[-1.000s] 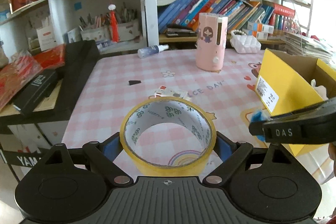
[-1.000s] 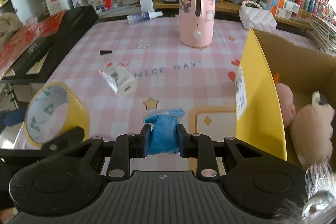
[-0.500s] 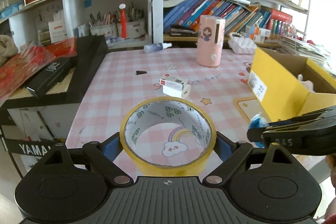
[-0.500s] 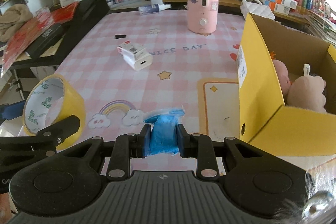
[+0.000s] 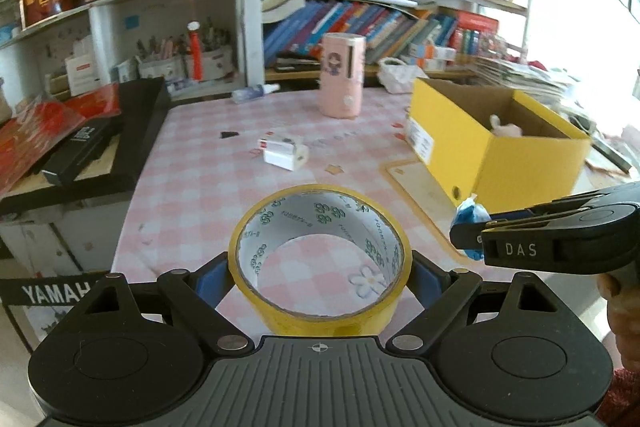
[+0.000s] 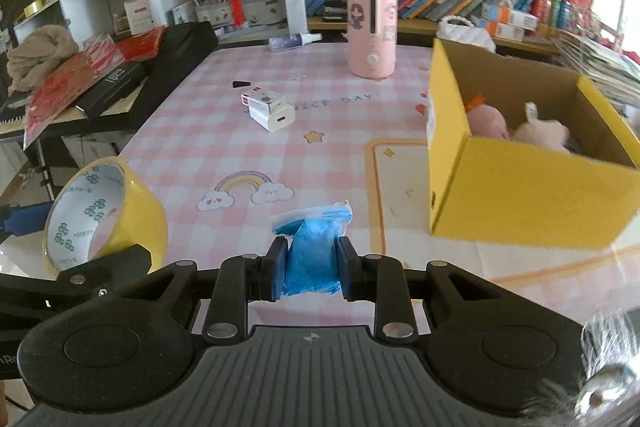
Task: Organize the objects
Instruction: 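Carry the tape roll and blue plush with both tools over the yellow box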
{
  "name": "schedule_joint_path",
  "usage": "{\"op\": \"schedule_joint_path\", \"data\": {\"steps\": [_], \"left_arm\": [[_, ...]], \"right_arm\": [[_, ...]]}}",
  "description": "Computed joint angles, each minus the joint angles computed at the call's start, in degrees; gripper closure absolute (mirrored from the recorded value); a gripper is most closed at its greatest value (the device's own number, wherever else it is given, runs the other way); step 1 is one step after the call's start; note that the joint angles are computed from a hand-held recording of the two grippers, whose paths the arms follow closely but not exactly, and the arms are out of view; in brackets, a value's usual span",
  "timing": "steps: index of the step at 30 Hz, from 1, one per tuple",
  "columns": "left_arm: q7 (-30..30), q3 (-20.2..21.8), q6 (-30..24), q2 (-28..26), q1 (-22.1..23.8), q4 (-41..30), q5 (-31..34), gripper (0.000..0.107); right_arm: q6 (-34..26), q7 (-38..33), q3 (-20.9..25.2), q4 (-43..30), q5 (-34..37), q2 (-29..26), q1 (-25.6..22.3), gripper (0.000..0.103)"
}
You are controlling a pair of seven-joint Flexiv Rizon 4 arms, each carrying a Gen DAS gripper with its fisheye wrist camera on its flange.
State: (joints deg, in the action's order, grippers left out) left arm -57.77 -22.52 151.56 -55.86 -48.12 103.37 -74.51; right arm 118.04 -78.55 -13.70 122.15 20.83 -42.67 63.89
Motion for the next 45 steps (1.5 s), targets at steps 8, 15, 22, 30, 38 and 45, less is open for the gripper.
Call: {"op": "schedule_joint_path", "data": {"steps": [8, 15, 22, 30, 38, 45], "left_arm": [[0.8, -0.1, -1.7, 0.4, -1.9, 1.1, 2.2, 0.016], [1.7, 0.7, -4.4, 0.1, -3.0, -0.1, 4.3, 0.016], [4.8, 2.1, -9.2, -1.0, -4.2, -3.6, 7.5, 0.016], [10.0, 4.4, -15.5, -3.1, -6.0, -9.8, 9.7, 0.016], [15.0, 6.7, -20.2, -5.1, -7.6, -15.9, 8.7, 0.016], [19.1, 6.4, -20.8, -7.1, -7.6, -21.2, 5.9, 0.016]], "right_arm": [[1.7, 3.1, 0.7, 4.8, 6.0, 1.2, 2.2, 0.079], [2.7, 5.2, -0.3, 8.6, 9.8, 1.9, 4.8, 0.079], [3.9, 7.7, -1.3, 12.4, 14.3, 2.3, 6.2, 0.079], [4.6, 11.5, -2.0, 15.6, 17.0, 2.5, 5.9, 0.079], [5.3, 13.8, -2.0, 16.7, 16.6, 2.3, 2.8, 0.079], [4.4, 12.9, -2.1, 15.7, 13.0, 2.7, -1.0, 0.079]]}}
